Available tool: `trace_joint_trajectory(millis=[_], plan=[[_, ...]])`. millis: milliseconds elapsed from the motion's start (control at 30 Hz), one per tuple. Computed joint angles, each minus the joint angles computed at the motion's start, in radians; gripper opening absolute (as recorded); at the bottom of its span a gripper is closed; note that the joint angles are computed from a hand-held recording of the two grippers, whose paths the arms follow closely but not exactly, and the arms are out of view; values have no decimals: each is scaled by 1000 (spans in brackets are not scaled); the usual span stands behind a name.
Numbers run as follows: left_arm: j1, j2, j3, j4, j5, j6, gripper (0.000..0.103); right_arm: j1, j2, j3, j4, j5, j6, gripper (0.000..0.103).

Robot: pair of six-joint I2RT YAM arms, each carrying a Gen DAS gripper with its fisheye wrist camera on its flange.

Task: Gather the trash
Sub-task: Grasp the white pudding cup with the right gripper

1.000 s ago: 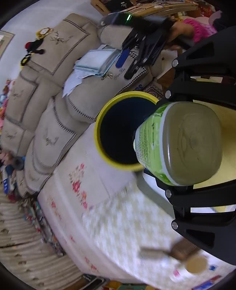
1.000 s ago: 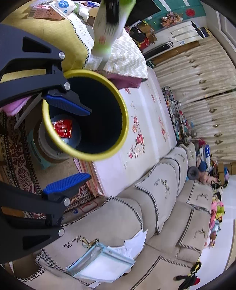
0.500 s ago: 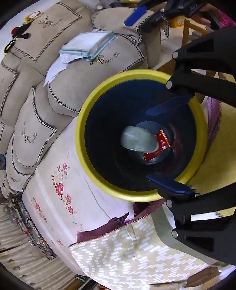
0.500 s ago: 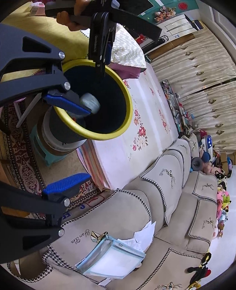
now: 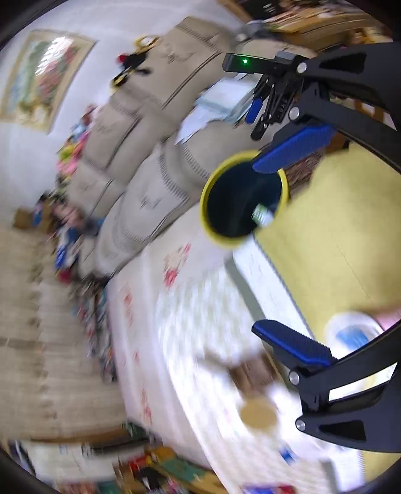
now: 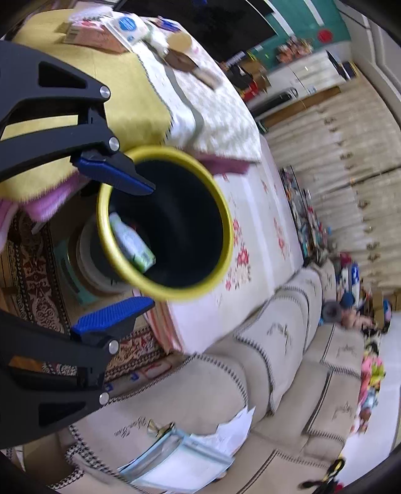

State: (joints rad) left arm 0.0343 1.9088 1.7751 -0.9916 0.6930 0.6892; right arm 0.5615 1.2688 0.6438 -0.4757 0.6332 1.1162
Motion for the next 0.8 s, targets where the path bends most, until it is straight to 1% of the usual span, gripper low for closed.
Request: trace_joint_trajectory(millis=[67,133,267,367,467,500,533,567,633,700,733,800], plan=[[125,-20,-34,35,28,14,97,25,72,53,29,-7,-22,68],[227,-20,-54,65,32,18,98,46,167,126,71,-29,-58,68],[392,63,10,76,26,23,98,87,332,283,118,-66,-120,68],[477,113,32,115,11,27,98,117,453,427,131,-99,-179,68],[536,228,173,49,26,54,98,144,556,571,159,-167,-258,69],[547,262,222,21,31,55,98,155,588,619,162,-182,-284,75],[551,277,241,12,34,50,98,169,622,672,165,-196,-314,78],[561,286,245,10,39,56,98,179,652,718,163,-207,-336,81],[573,273,220,34,40,57,98,196,725,838,136,-236,-398,81],[586,290,233,42,42,69,98,206,779,927,109,-252,-436,81],[578,278,212,57,38,59,98,206,822,991,85,-270,-461,82],[583,276,203,57,40,56,98,203,880,1075,44,-287,-481,82]])
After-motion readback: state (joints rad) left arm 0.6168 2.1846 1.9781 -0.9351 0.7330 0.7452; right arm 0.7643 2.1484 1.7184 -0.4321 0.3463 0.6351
